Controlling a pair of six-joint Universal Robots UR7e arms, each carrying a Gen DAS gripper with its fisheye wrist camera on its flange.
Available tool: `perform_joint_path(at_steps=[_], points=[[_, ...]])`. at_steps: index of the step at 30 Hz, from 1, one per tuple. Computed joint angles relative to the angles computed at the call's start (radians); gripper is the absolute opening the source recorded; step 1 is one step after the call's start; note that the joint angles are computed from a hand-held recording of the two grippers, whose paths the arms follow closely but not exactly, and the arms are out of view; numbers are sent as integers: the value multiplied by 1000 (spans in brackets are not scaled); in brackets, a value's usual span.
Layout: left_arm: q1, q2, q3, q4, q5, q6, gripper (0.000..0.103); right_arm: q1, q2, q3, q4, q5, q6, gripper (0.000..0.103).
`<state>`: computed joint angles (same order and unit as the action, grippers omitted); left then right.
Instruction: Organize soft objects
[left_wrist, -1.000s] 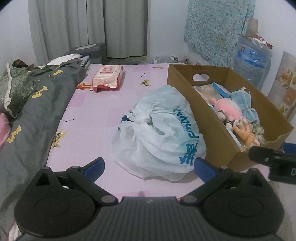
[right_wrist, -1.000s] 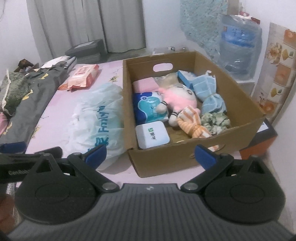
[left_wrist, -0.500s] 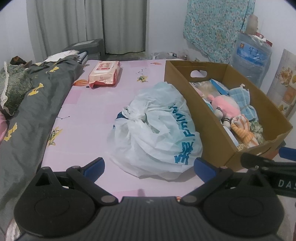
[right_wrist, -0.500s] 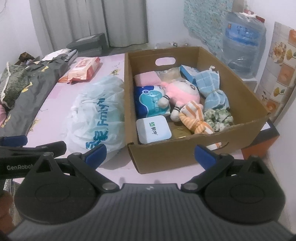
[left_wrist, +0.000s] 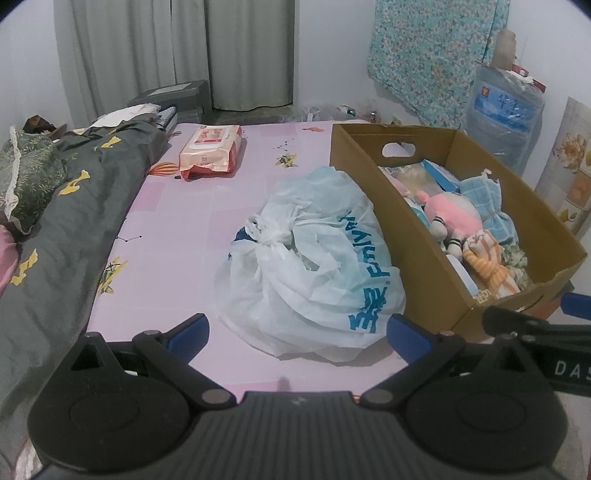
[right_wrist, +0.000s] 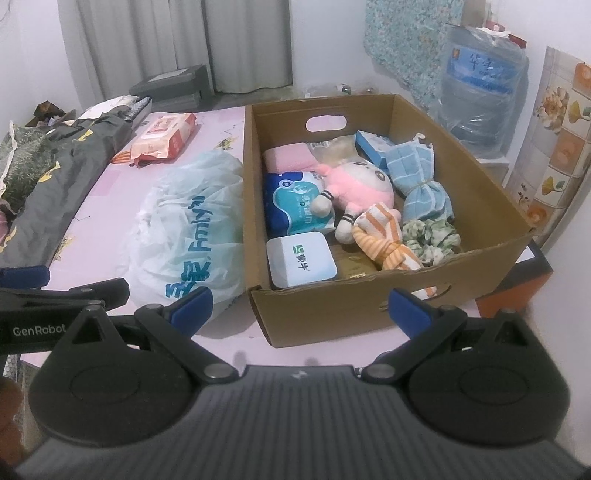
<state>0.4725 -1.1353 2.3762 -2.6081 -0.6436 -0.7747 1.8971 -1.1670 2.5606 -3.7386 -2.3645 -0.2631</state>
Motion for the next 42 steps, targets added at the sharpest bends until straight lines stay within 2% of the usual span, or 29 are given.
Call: perform_joint_path(at_steps=[25, 42], points=[[-1, 1, -7, 18, -4, -11, 102, -6, -7, 2, 6, 5, 2, 102], [23, 26, -21, -12, -58, 11, 102, -14, -13, 10, 31, -15, 29, 102]])
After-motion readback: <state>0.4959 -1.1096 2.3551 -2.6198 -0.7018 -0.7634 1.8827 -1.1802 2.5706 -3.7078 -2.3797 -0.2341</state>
